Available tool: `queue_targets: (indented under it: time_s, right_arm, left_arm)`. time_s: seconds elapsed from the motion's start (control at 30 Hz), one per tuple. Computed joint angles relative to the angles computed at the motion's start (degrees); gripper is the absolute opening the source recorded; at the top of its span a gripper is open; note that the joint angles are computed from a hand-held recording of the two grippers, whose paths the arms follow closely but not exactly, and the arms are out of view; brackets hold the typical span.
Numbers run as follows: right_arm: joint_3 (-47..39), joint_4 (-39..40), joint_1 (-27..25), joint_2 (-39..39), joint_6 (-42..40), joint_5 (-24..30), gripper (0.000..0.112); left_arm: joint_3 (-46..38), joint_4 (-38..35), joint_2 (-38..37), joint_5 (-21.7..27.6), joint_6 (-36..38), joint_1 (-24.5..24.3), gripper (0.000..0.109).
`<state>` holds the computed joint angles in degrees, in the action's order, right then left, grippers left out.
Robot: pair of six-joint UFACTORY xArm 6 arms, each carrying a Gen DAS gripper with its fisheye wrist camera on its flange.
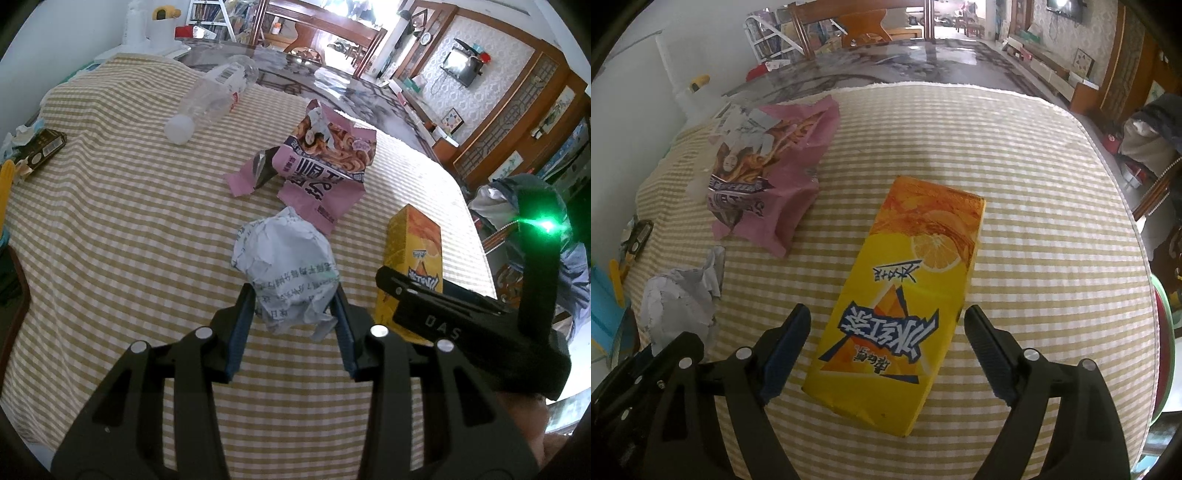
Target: Collect trash
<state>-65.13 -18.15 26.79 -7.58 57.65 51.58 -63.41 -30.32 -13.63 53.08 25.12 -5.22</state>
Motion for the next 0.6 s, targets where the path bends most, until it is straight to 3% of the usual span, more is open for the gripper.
queue_targets:
  time_s: [0.13, 0.6]
  right_arm:
    - [0.2, -0.4, 0.3, 0.0, -0.6, 0.0, 0.074]
    - [2.6, -0.6, 0.7, -1.7, -0.3, -2.1, 0.072]
  left_arm:
    - [0.0, 0.0, 0.0, 0.0, 0.0, 0.0, 0.039]
    - [-0.7, 1.8, 1.7, 1.8, -1.6, -0.3, 0.044]
